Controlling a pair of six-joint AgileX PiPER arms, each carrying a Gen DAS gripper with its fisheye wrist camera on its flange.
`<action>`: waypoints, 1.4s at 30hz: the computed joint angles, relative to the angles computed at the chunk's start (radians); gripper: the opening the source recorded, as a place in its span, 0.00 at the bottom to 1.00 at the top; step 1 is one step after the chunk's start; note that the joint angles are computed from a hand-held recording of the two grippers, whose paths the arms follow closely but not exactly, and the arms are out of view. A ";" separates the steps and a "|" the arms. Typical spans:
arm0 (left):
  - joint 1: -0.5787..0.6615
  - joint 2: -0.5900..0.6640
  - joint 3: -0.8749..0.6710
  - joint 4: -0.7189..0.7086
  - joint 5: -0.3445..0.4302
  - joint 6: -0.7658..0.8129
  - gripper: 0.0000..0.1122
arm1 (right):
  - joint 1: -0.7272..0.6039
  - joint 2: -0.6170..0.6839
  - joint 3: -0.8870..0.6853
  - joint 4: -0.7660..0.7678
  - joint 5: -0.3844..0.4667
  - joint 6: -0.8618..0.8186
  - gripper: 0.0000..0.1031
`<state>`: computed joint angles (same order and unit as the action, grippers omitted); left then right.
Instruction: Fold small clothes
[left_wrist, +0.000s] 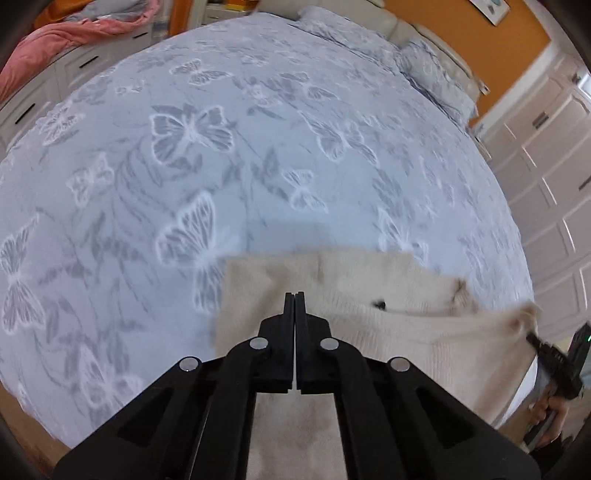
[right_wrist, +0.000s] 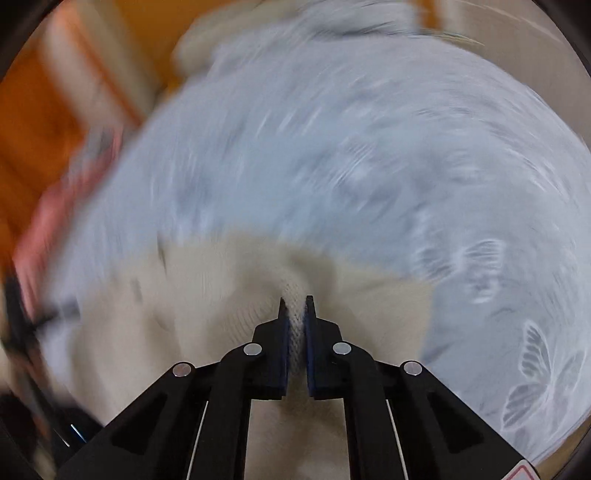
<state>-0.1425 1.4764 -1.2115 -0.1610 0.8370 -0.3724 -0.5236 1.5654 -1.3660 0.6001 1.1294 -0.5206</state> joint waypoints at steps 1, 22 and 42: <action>0.003 0.032 -0.013 0.016 0.005 -0.008 0.00 | -0.045 0.030 -0.017 0.026 0.010 0.021 0.06; -0.052 0.010 -0.058 -0.066 -0.005 0.047 0.08 | 0.125 0.046 0.045 -0.067 -0.107 0.059 0.08; -0.501 -0.095 0.091 0.319 0.020 -0.444 0.43 | 0.394 -0.260 0.278 -0.226 -0.178 0.228 0.38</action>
